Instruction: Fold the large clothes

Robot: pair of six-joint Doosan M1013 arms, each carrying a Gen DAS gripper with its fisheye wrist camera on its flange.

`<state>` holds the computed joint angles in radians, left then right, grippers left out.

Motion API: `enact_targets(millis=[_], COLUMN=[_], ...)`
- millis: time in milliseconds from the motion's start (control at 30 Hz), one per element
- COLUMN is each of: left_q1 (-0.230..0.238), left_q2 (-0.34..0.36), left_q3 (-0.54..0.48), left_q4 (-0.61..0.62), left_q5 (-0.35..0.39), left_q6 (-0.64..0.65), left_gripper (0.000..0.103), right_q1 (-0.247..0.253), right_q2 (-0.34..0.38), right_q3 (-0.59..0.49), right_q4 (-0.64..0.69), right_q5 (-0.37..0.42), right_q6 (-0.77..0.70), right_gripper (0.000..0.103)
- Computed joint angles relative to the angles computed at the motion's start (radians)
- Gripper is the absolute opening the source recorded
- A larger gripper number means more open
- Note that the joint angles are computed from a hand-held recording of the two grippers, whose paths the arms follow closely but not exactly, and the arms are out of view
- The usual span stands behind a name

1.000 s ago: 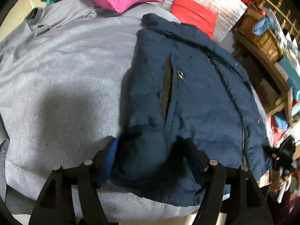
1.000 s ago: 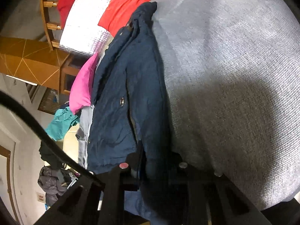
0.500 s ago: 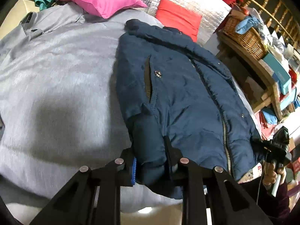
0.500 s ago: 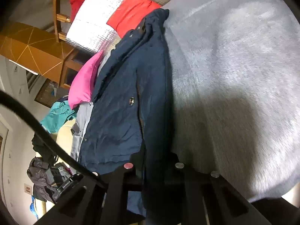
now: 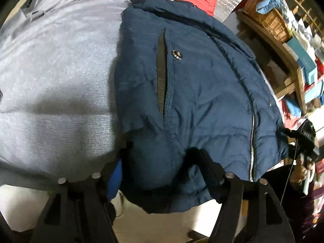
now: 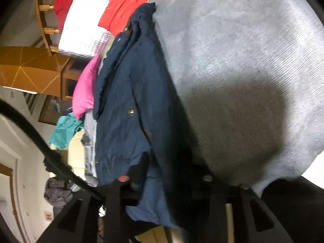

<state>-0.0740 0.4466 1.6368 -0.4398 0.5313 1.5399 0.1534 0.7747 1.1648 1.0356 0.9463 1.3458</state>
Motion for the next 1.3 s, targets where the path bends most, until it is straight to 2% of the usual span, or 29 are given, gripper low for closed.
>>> enact_targets(millis=[100,133,167,200,267,400,567,633,833,1000,1133,1300], left_q1=[0.010,0.012,0.016,0.019,0.013,0.006,0.017,0.019,0.008,0.017,0.038,0.070], left_q2=[-0.003,-0.009,-0.023,-0.027,-0.040,-0.061,-0.114,-0.144,-0.218,-0.289,-0.308,-0.294], left_q3=[0.013,0.023,0.046,0.058,0.071,0.088,0.139,0.159,0.193,0.234,0.221,0.174], left_q4=[-0.059,-0.062,-0.103,-0.177,-0.186,-0.225,-0.399,-0.418,-0.455,-0.565,-0.644,-0.797], left_q5=[-0.016,-0.024,-0.036,-0.043,-0.066,-0.084,-0.076,-0.069,-0.057,-0.042,-0.036,-0.048], left_q6=[0.051,0.061,0.110,0.176,0.198,0.245,0.427,0.459,0.526,0.617,0.662,0.740], left_gripper=[0.067,0.048,0.030,0.029,0.024,0.023,0.023,0.023,0.022,0.022,0.022,0.022], right_q1=[0.011,0.018,0.022,0.030,0.038,0.040,0.027,0.019,-0.012,-0.035,-0.044,-0.046], right_q2=[-0.005,-0.008,-0.010,-0.014,-0.027,-0.058,-0.096,-0.118,-0.185,-0.226,-0.242,-0.239], right_q3=[-0.003,-0.005,-0.006,-0.007,0.006,0.039,0.066,0.085,0.154,0.196,0.198,0.162], right_q4=[-0.045,-0.071,-0.092,-0.137,-0.172,-0.150,-0.119,-0.100,0.035,0.121,0.186,0.307], right_q5=[-0.012,-0.016,-0.022,-0.034,-0.062,-0.082,-0.056,-0.045,-0.013,0.039,0.054,0.025], right_q6=[-0.027,-0.027,-0.026,-0.019,-0.025,-0.072,-0.154,-0.203,-0.345,-0.416,-0.462,-0.529], right_gripper=[0.040,0.028,0.023,0.018,0.017,0.015,0.014,0.013,0.012,0.012,0.012,0.012])
